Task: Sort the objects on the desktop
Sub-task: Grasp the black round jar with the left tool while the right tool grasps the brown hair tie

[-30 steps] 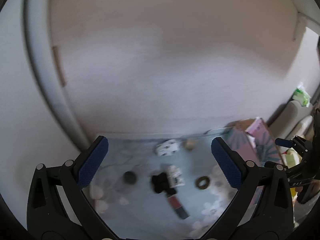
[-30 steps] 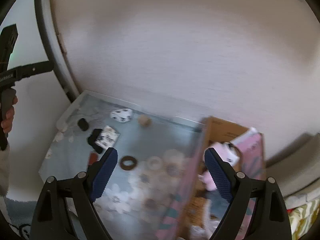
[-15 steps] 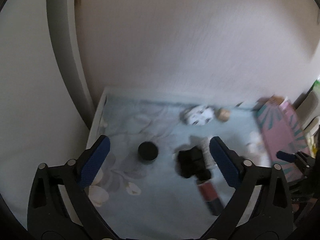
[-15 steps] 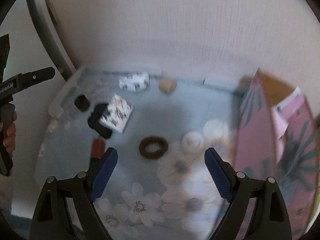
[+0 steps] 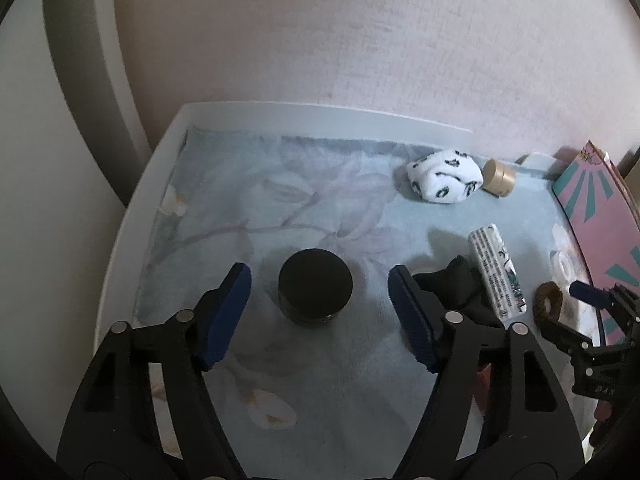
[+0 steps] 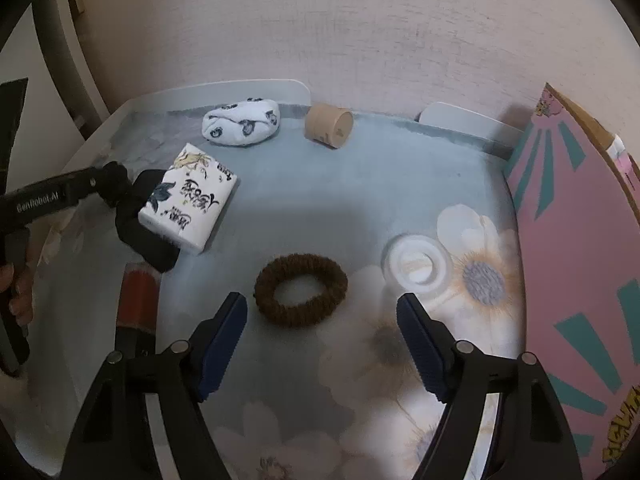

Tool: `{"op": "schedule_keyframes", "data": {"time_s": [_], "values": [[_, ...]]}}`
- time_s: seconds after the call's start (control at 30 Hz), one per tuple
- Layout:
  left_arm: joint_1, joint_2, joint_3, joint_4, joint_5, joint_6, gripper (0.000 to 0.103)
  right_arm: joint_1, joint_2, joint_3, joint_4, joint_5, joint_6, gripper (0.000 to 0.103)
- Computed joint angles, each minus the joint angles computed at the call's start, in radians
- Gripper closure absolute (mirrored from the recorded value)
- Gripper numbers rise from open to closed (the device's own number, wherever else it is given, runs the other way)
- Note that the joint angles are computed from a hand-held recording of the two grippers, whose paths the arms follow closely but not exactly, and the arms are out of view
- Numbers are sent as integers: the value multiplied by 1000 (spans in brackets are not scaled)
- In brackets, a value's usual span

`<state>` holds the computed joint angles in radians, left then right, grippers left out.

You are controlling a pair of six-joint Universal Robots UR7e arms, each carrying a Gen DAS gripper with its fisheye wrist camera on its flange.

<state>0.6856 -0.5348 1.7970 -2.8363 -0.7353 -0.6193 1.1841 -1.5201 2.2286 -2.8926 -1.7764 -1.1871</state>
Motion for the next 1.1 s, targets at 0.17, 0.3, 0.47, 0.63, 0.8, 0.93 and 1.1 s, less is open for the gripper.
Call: {"op": "schedule_keyframes", "data": {"time_s": [0.17,0.3,0.47,0.63,0.8,0.93,1.1], "values": [[11,12,-10,-25,-7,27,49,-3,22,7,-46,13,-16,34],[16,18,-16,-21,-14,50,64,-1,29,13,-55,19,-43,55],[21,20,-6,-57,-17,71,69,1,21,32,-68,34,-74,78],[16,20,1,-68,-13,70,70,1,19,31,-60,38,-82,87],[9,16,-12,-44,-12,59,70,4,16,21,-42,44,-74,89],[-11,-6,-22,-1,0,39,70,11,-16,12,5,51,-55,89],[-48,-42,-64,73,16,35,70,41,-84,-26,125,83,-15,89]]}}
